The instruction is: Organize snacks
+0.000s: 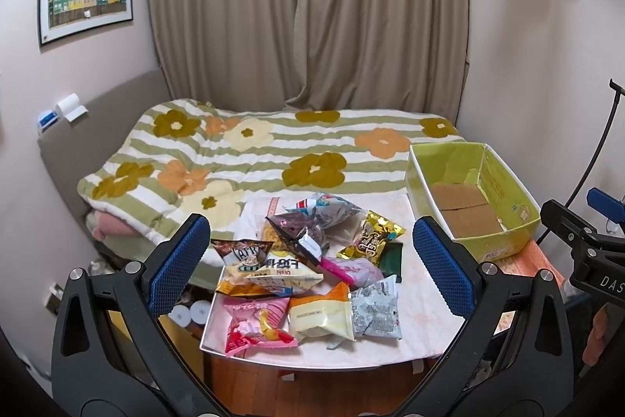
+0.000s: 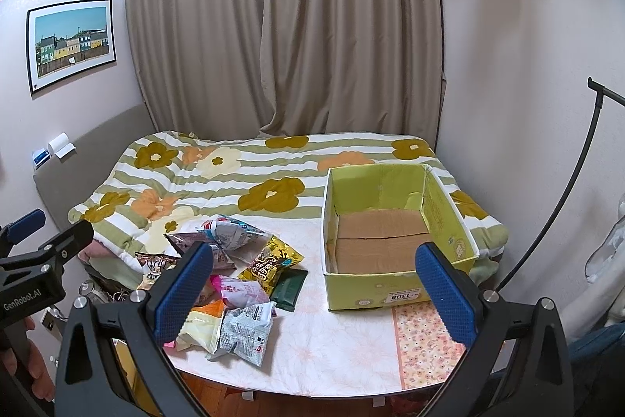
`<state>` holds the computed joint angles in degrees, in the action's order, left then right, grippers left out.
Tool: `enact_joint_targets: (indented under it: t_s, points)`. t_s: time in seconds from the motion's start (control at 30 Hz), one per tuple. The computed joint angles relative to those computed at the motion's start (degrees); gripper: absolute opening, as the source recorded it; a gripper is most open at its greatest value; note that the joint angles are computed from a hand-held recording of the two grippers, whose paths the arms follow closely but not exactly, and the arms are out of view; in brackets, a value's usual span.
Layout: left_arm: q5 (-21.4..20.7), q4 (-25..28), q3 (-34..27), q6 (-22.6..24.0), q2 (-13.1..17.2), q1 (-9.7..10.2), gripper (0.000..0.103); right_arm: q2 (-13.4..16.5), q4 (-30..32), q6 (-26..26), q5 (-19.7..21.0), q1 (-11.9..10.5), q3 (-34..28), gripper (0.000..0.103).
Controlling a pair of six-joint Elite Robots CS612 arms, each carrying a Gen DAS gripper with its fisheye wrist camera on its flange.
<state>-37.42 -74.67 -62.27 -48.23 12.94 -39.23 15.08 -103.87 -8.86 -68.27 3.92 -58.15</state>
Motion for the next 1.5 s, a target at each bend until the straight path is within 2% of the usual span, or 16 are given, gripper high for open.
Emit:
enact_joint_targets:
  t_s: [0.43, 0.6, 0.8, 0.97, 1.13, 1.33, 1.43, 1.5]
  points:
    - [-0.4, 0.1, 0.3, -0.2, -0.2, -0.16, 0.103, 0.2, 0.1, 0.1, 0.4, -0.2, -0.4, 0.103]
    - [-1.8, -2.7, -0.9, 1.1, 0.8, -0.24, 0.103, 0.3, -0.3, 0.1, 0.3, -0.2, -0.3, 0.103]
    - [-7.2, 0.5, -0.8, -1.8, 0.8, 0.53, 0.103, -0.8, 3.4, -1.5, 0.6, -0.3, 2.0, 0.103]
    - [-10.6, 4.3, -0.2, -5.5, 1.0, 1.29, 0.103, -1.8, 8.1, -4.3, 4.5, -0.5, 5.8, 0.103]
    - [-15.8, 5.5, -1.0, -5.6, 2.6, 2.54, 0.103, -3.3, 14.5, -6.9, 8.9, -0.1, 11.7, 0.103]
    - [-24.6, 2.6, -1.4, -0.8, 4.8, 5.05, 0.103, -6.0, 20.5, -8.7, 14.5, 0.1, 20.3, 0.103]
    - [-29.2, 2.7, 0.3, 4.9, 5.0, 6.37, 0.103, -8.4, 23.0, -10.0, 16.4, 0.5, 26.4, 0.103]
    - [-31.3, 3.1, 1.3, 10.6, 5.1, 7.0, 0.103, -10.3, 23.8, -10.2, 17.5, 0.7, 31.1, 0.103]
